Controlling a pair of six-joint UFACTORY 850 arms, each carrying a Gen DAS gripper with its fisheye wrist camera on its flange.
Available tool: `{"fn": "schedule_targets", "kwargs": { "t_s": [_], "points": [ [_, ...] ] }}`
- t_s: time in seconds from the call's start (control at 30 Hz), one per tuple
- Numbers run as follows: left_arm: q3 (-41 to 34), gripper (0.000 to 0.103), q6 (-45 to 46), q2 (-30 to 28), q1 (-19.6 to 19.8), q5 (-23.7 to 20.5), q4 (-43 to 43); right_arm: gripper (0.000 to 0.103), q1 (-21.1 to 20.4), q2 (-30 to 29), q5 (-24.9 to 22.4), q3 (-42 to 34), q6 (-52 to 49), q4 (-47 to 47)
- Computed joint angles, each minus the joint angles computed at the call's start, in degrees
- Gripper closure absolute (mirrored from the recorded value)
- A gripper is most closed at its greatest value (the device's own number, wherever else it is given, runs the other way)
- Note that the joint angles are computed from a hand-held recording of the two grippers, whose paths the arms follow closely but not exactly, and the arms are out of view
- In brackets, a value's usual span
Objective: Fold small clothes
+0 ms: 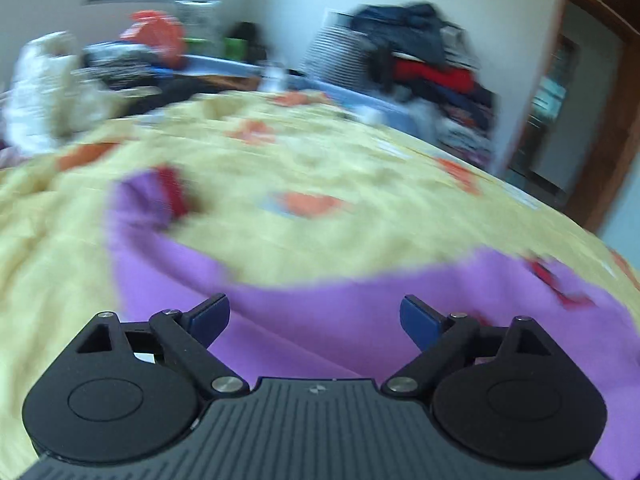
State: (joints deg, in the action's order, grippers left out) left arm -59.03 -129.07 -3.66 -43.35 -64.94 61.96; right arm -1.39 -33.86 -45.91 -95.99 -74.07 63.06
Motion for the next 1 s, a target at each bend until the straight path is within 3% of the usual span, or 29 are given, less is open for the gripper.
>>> {"fn": "schedule_targets", "kwargs": {
  "t_s": [0.13, 0.2, 0.3, 0.4, 0.47, 0.53, 0.57, 0.6, 0.63, 0.83, 0.97, 1.0],
  "points": [
    [9.42, 0.011, -3.05, 11.14, 6.44, 1.85, 0.26, 0.0, -0.09, 6.38, -2.03, 10.62, -3.17, 3.89],
    [12.36, 0.004, -1.58, 15.14, 11.01, 5.67, 0.2, 0.0, -0.05, 8.98, -2.08, 14.97, -4.93, 5.54],
    [13.34, 0.001, 4.46, 17.18, 17.97, 11.94, -1.79, 0.0, 0.24, 12.36, 0.1, 20.0, -6.69, 7.45],
    [12.45, 0.002, 8.98, 15.38, 21.35, 12.84, -2.82, 0.0, 0.55, 14.32, 2.27, 22.7, -6.12, 8.14],
    [11.2, 0.018, 14.06, 12.91, 22.98, 13.77, -5.03, 0.0, 0.72, 14.8, 3.12, 23.39, -5.51, 8.28],
    [10.03, 0.084, 18.91, 10.4, 24.38, 14.6, -8.82, 0.0, 0.92, 15.34, 3.51, 24.05, -4.9, 8.21],
    [9.68, 0.084, 18.33, 9.84, 23.67, 12.64, -8.45, 0.0, 0.99, 15.66, 3.52, 24.44, -5.03, 8.48],
    [9.68, 0.092, 17.9, 10.12, 23.43, 12.72, -8.78, 0.0, 1.08, 15.78, 3.47, 24.49, -4.95, 8.37],
    [10.12, 0.093, 16.23, 10.75, 22.91, 12.2, -8.48, 0.0, 1.27, 15.87, 3.64, 24.43, -4.64, 8.17],
    [10.89, 0.095, 2.08, 14.35, 12.14, -7.41, -7.14, 0.0, 1.76, 17.19, 3.0, 25.19, -6.21, 10.62],
    [8.67, 0.096, -6.55, 14.8, 3.13, -23.09, -13.77, 0.0, 1.82, 17.75, 1.03, 25.6, -7.32, 12.29],
    [7.49, 0.101, -8.2, 14.43, 1.5, -26.95, -15.47, 0.0, 1.82, 17.82, 0.27, 25.7, -7.49, 12.61]
  ]
}}
